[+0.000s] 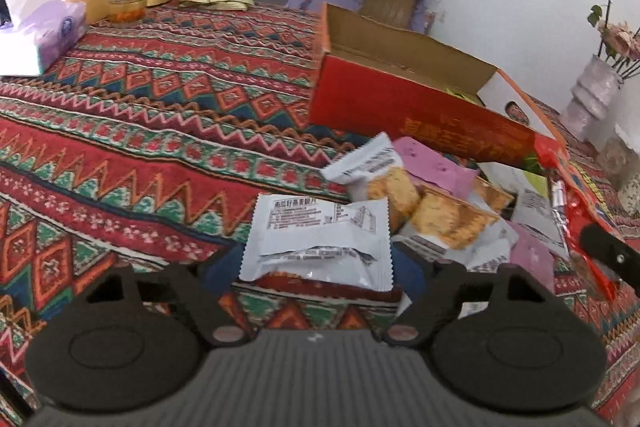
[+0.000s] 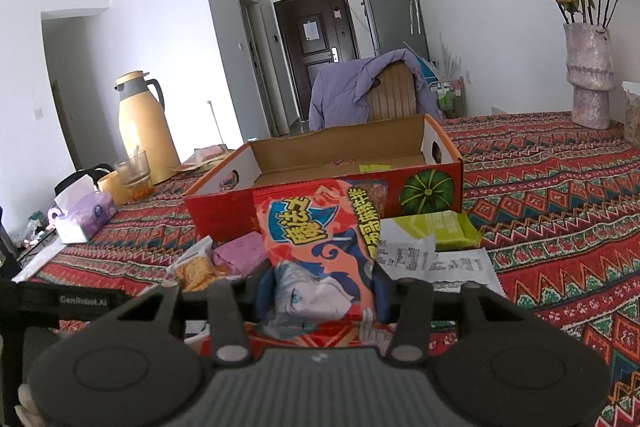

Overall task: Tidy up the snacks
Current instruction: 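Grasp the white biscuit packet with the left tool while the right tool lifts the chip bag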

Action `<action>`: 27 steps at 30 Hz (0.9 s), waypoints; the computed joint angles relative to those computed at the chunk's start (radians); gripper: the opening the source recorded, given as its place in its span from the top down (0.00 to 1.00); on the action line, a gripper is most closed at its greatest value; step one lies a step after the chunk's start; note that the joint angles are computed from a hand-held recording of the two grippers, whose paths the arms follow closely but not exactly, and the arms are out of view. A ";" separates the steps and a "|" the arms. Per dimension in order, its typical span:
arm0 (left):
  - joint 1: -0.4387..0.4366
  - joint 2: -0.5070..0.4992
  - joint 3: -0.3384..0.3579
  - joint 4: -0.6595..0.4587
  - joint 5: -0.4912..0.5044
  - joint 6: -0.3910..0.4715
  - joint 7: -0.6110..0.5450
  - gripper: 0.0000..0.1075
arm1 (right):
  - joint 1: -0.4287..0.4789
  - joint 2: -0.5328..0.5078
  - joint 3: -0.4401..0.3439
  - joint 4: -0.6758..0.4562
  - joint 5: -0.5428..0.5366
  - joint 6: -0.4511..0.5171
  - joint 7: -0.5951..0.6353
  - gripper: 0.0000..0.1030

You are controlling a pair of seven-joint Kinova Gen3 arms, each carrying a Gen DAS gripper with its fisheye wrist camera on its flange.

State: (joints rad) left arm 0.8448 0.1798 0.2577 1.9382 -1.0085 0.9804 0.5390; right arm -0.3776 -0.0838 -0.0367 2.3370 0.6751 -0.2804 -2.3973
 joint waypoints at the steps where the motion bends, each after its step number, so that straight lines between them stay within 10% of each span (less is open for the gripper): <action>1: 0.003 0.002 0.000 -0.002 0.001 0.015 -0.001 0.24 | 0.001 0.000 -0.001 0.001 -0.002 -0.001 0.002 0.55; 17: 0.017 0.127 -0.055 -0.150 0.076 0.161 -0.203 0.13 | -0.005 -0.014 -0.007 0.020 -0.105 0.003 0.087 0.55; 27: 0.082 0.131 -0.070 -0.138 0.034 0.188 -0.189 0.37 | -0.014 -0.018 0.002 0.027 -0.126 -0.004 0.112 0.55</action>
